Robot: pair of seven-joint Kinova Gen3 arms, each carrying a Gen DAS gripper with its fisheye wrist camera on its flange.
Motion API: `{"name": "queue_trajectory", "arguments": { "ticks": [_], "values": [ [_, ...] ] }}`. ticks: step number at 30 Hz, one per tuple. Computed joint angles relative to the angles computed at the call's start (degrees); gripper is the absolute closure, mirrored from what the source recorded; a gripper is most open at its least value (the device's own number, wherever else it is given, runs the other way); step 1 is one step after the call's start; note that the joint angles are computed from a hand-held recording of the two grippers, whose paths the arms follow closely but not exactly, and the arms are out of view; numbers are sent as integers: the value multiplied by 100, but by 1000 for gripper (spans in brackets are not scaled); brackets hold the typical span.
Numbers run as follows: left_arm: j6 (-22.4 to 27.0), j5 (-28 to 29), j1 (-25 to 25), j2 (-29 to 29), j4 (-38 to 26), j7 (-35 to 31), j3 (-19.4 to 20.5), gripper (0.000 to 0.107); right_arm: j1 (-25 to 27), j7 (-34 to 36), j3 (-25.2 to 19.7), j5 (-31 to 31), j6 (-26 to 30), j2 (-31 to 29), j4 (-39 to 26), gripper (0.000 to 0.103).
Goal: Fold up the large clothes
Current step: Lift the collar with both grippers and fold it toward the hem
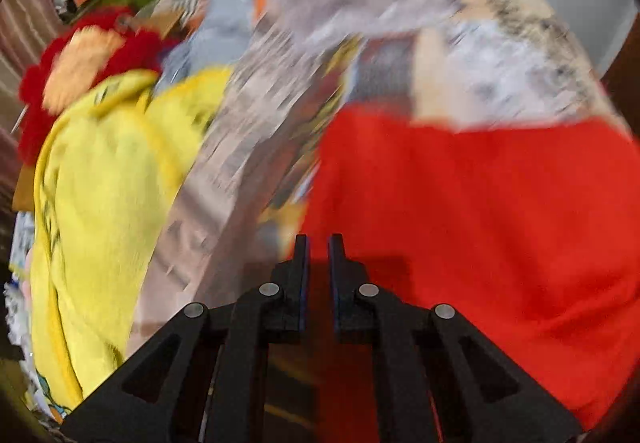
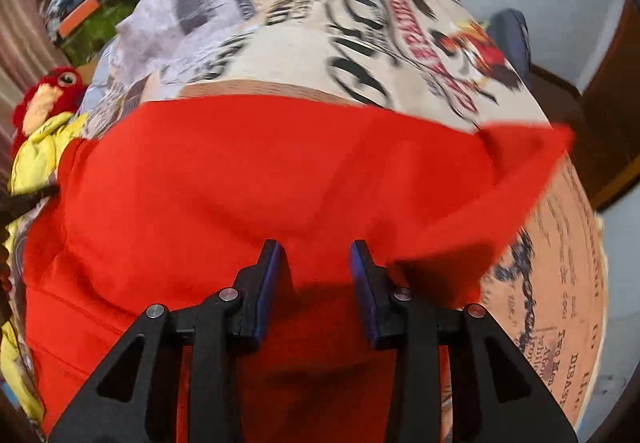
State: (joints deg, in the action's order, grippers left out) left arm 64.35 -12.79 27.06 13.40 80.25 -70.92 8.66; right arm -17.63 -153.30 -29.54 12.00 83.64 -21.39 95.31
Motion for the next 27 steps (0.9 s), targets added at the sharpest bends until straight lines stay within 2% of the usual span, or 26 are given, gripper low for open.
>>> {"name": "queue_trajectory", "arguments": {
  "ticks": [3, 5, 7, 10, 12, 14, 16, 17, 18, 22, 25, 27],
  "values": [
    [-307, -28, -63, -353, 525, -16, -85, 100, 55, 108, 395, -257, 40, -507, 278, 70],
    [-232, -34, -150, -466, 583, -12, -5, 100, 117, 141, 451, -252, 239, -718, 353, 70],
    [-46, -102, -145, -571, 529, -51, 64, 99, 385, 183, 304, -272, 631, -819, 285, 70],
    [17, -159, -94, -765, 453, -145, 194, 99, 1074, 399, -207, -146, 1300, -801, 124, 70],
    [-16, -133, -31, -918, 370, -222, 309, 97, 1073, 406, -109, -221, 1428, -917, -80, 70],
    [-95, 57, 14, -1014, 245, -335, 425, 88, 977, 330, -18, -241, 1364, -1107, -281, 70],
    [-197, 164, 125, -1075, 120, -368, 559, 66, 1108, 441, -105, -265, 1267, -1186, -607, 70],
    [-260, 168, 192, -1077, 80, -370, 620, 63, 1183, 514, -179, -271, 1202, -1159, -737, 69],
    [-322, 208, 273, -1052, 24, -410, 691, 59, 1278, 589, -315, -261, 1141, -1109, -896, 66],
    [-342, 368, 582, -822, -145, -473, 827, 49, 1674, 874, -904, -236, 679, -926, -1140, 36],
    [-245, 194, 870, -593, -152, -286, 829, 48, 1935, 1035, -1348, -337, 423, -739, -1049, 31],
    [-66, 295, 955, -430, -163, -282, 783, 48, 2056, 1043, -1678, -450, 417, -478, -959, 31]
  ]
}}
